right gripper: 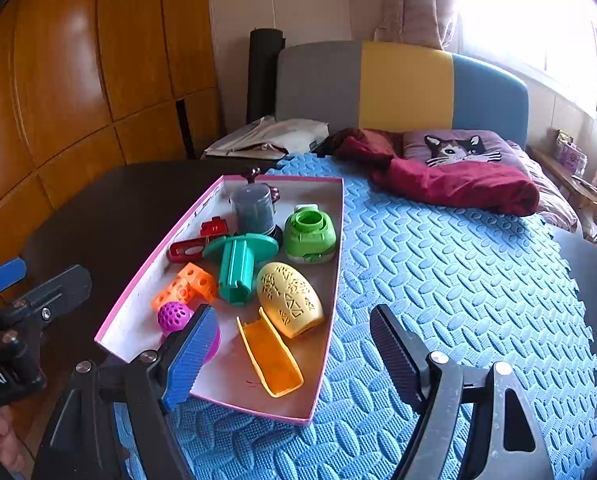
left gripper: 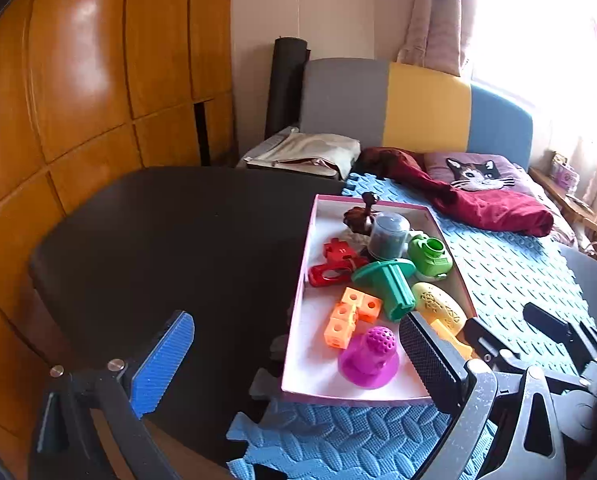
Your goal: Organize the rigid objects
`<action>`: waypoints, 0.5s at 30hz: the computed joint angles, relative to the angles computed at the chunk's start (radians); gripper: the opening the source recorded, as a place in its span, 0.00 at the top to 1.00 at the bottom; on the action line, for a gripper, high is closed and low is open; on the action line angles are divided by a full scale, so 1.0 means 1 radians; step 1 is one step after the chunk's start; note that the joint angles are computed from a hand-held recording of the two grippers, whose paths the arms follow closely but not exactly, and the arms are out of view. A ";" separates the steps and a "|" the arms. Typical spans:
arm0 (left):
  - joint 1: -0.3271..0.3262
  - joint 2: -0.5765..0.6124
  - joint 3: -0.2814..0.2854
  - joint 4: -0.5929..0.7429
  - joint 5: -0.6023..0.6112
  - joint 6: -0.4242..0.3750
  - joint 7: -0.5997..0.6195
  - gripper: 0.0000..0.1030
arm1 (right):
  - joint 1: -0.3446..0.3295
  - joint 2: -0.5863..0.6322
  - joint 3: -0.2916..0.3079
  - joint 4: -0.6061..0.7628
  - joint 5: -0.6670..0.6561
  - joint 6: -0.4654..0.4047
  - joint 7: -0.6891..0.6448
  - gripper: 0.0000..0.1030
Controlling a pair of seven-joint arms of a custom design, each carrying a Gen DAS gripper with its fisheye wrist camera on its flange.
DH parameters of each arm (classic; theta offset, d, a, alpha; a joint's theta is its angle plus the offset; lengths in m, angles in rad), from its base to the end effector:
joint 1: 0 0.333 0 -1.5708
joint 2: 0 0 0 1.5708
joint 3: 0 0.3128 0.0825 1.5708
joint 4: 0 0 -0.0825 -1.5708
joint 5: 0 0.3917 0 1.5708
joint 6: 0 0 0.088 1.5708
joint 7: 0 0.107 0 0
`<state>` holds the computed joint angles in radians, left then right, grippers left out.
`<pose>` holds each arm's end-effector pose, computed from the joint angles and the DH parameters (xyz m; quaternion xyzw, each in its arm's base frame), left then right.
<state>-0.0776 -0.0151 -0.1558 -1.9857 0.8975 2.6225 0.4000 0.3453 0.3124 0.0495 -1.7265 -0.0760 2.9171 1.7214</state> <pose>0.5815 -0.1575 0.5306 -0.7210 0.5397 -0.2600 0.3483 0.6458 0.2696 0.5017 -0.7286 0.5368 -0.2234 0.3622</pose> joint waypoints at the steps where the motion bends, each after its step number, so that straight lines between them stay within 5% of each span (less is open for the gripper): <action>1: 0.000 -0.002 0.000 -0.001 0.007 -0.003 -0.007 0.00 | 0.001 -0.002 -0.002 -0.002 -0.002 0.002 0.002 0.22; 15: 0.002 -0.018 -0.008 -0.006 0.087 -0.037 -0.089 0.00 | 0.003 -0.014 0.000 -0.013 -0.018 0.024 0.009 0.22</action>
